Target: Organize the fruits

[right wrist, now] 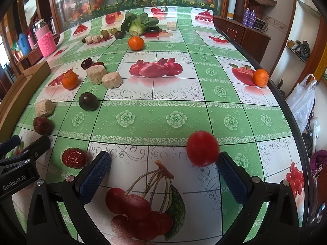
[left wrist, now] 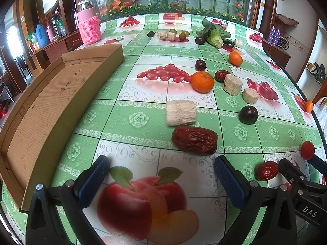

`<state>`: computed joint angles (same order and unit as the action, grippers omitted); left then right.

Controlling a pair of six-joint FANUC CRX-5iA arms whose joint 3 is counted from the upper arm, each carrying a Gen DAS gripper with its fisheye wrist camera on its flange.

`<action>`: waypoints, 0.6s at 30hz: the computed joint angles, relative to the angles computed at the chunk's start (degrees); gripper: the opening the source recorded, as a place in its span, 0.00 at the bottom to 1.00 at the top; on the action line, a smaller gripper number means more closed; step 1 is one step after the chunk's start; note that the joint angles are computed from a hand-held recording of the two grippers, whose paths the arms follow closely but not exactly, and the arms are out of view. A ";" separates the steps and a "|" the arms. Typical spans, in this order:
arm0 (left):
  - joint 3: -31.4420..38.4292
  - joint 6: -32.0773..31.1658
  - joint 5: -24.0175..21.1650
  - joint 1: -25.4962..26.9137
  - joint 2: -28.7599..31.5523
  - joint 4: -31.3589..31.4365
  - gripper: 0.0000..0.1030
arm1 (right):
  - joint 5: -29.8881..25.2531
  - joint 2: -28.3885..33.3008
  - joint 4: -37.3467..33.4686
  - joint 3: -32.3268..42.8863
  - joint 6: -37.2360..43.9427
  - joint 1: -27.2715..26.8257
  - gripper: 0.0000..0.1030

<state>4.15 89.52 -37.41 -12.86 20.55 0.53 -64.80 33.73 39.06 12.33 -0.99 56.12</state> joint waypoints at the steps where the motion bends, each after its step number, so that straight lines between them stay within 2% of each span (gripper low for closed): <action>1: -0.02 0.01 0.05 0.00 0.04 0.00 1.00 | 0.00 0.00 0.00 0.00 0.00 0.00 1.00; 15: -0.10 -0.15 0.04 0.06 -0.01 0.14 1.00 | -0.13 0.21 -0.90 0.58 0.84 -0.27 1.00; 18: -0.30 -2.19 -0.47 0.45 0.00 1.43 1.00 | -0.74 0.42 -2.35 1.79 2.10 -0.40 1.00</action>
